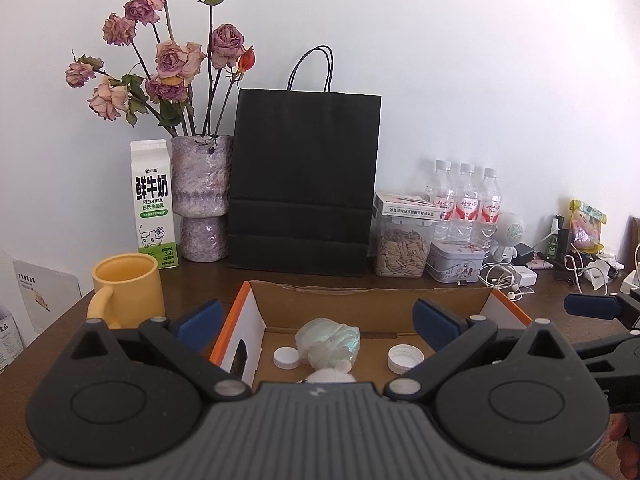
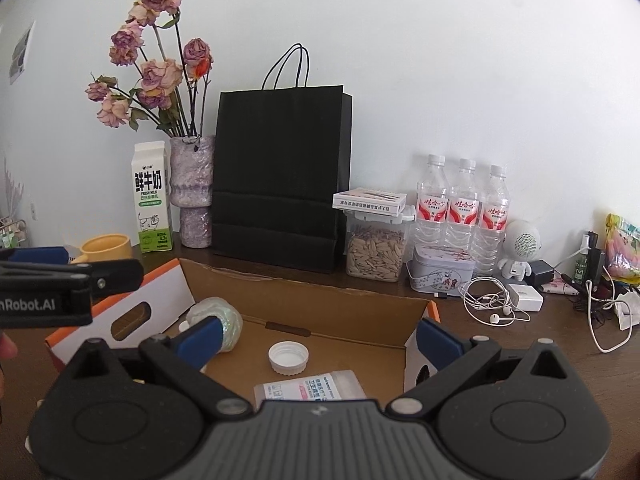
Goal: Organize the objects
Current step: 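Move both tools back toward the remaining items on the table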
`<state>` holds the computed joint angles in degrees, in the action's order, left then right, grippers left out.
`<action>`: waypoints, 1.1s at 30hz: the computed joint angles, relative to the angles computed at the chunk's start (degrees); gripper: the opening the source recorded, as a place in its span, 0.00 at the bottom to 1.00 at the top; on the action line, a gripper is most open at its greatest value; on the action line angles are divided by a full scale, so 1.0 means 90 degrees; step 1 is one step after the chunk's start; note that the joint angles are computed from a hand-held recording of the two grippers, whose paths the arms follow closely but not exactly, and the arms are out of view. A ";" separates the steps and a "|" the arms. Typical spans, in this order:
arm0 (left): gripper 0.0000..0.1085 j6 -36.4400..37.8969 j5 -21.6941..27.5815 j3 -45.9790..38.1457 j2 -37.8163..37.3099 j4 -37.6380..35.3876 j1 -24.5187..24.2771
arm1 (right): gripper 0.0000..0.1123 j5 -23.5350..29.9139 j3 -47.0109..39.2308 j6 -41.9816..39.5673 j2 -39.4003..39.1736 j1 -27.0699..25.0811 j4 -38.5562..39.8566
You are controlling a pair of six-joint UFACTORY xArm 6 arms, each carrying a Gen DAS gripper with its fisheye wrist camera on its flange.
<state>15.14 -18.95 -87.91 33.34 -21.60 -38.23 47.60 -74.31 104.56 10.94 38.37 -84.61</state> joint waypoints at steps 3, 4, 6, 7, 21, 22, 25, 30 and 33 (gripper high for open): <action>0.95 -0.0071 -0.0101 0.0372 -0.0261 0.0097 0.0008 | 0.92 0.0143 0.0175 0.0012 -0.0165 0.0149 0.0028; 0.95 -0.0082 -0.0145 0.0504 -0.0352 0.0114 0.0013 | 0.92 0.0197 0.0231 0.0012 -0.0218 0.0201 0.0043; 0.95 -0.0092 -0.0218 0.0751 -0.0524 0.0144 0.0022 | 0.92 0.0300 0.0347 0.0036 -0.0320 0.0301 0.0085; 0.95 -0.0081 -0.0241 0.0871 -0.0610 0.0143 0.0024 | 0.92 0.0354 0.0423 0.0056 -0.0384 0.0363 0.0113; 0.95 -0.0270 -0.0236 0.2491 -0.1755 0.0406 0.0199 | 0.92 0.0900 0.1405 0.0162 -0.1181 0.1103 0.0706; 0.95 -0.0260 -0.0227 0.2592 -0.1823 0.0400 0.0211 | 0.92 0.0922 0.1468 0.0160 -0.1223 0.1149 0.0769; 0.95 -0.0160 -0.0182 0.2857 -0.1998 0.0332 0.0240 | 0.92 0.0968 0.1664 0.0159 -0.1338 0.1277 0.0973; 0.95 -0.0122 -0.0104 0.3243 -0.2247 0.0281 0.0316 | 0.92 0.0961 0.1978 0.0178 -0.1486 0.1446 0.1295; 0.95 -0.0212 -0.0047 0.3459 -0.2396 0.0399 0.0410 | 0.92 0.0863 0.2168 0.0219 -0.1587 0.1503 0.1446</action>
